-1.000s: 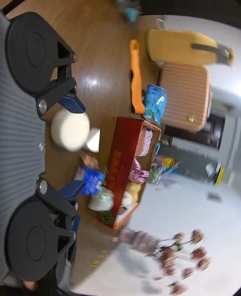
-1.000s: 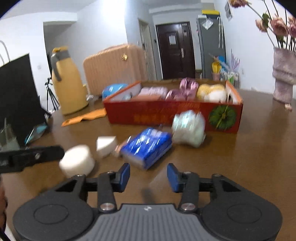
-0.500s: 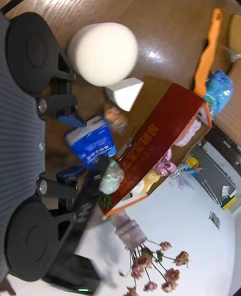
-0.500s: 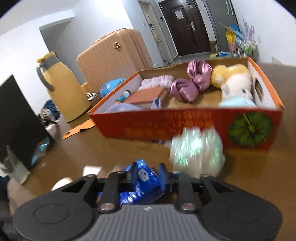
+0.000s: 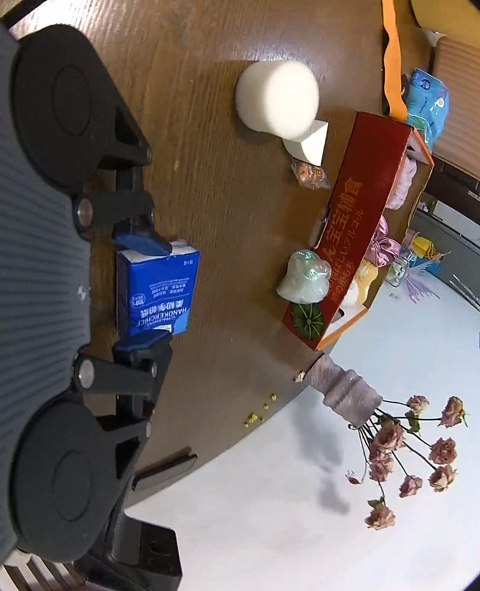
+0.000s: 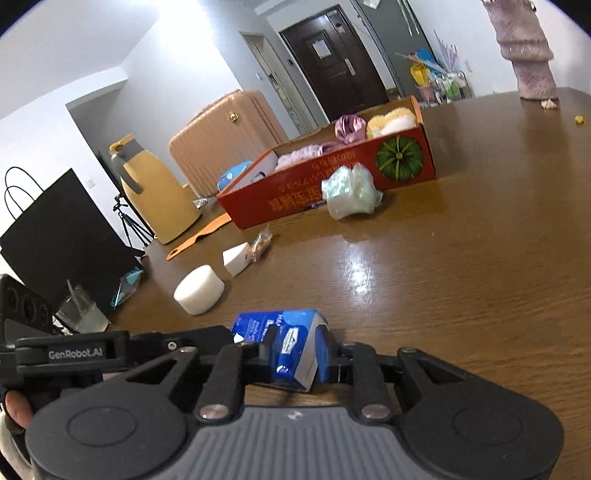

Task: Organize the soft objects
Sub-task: 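Grasp the blue carton with both grippers and lift it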

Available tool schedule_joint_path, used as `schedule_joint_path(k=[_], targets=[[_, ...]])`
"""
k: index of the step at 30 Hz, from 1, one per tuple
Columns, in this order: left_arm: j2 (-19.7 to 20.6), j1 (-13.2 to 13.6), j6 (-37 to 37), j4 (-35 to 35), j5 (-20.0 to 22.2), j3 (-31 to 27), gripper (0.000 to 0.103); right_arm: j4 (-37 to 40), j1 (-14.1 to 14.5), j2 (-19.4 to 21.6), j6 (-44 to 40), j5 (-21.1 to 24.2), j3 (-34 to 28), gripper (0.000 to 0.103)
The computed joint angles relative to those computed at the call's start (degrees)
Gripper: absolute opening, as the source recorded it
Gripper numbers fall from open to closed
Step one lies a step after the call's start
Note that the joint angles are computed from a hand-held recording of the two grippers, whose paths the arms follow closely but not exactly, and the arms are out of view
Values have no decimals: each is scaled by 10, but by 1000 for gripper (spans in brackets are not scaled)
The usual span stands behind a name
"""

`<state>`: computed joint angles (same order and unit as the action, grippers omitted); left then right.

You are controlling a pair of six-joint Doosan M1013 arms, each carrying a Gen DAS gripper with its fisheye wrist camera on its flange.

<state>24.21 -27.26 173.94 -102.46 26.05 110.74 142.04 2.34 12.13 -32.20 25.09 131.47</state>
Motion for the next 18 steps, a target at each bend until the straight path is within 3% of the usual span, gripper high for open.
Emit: schedule_joint_path(k=[6, 9, 14, 18], targets=[[6, -1, -5, -2, -22, -6, 43, 7, 1, 10, 8, -1, -5, 22], [16, 5, -45, 40, -6, -15, 27, 11, -1, 19, 17, 6, -7, 22], [13, 0, 46, -46, -9, -17, 24, -15, -10, 21, 59, 27, -14, 23], [35, 12, -11, 20, 31, -93, 24, 59, -12, 10, -49, 13, -47, 22]])
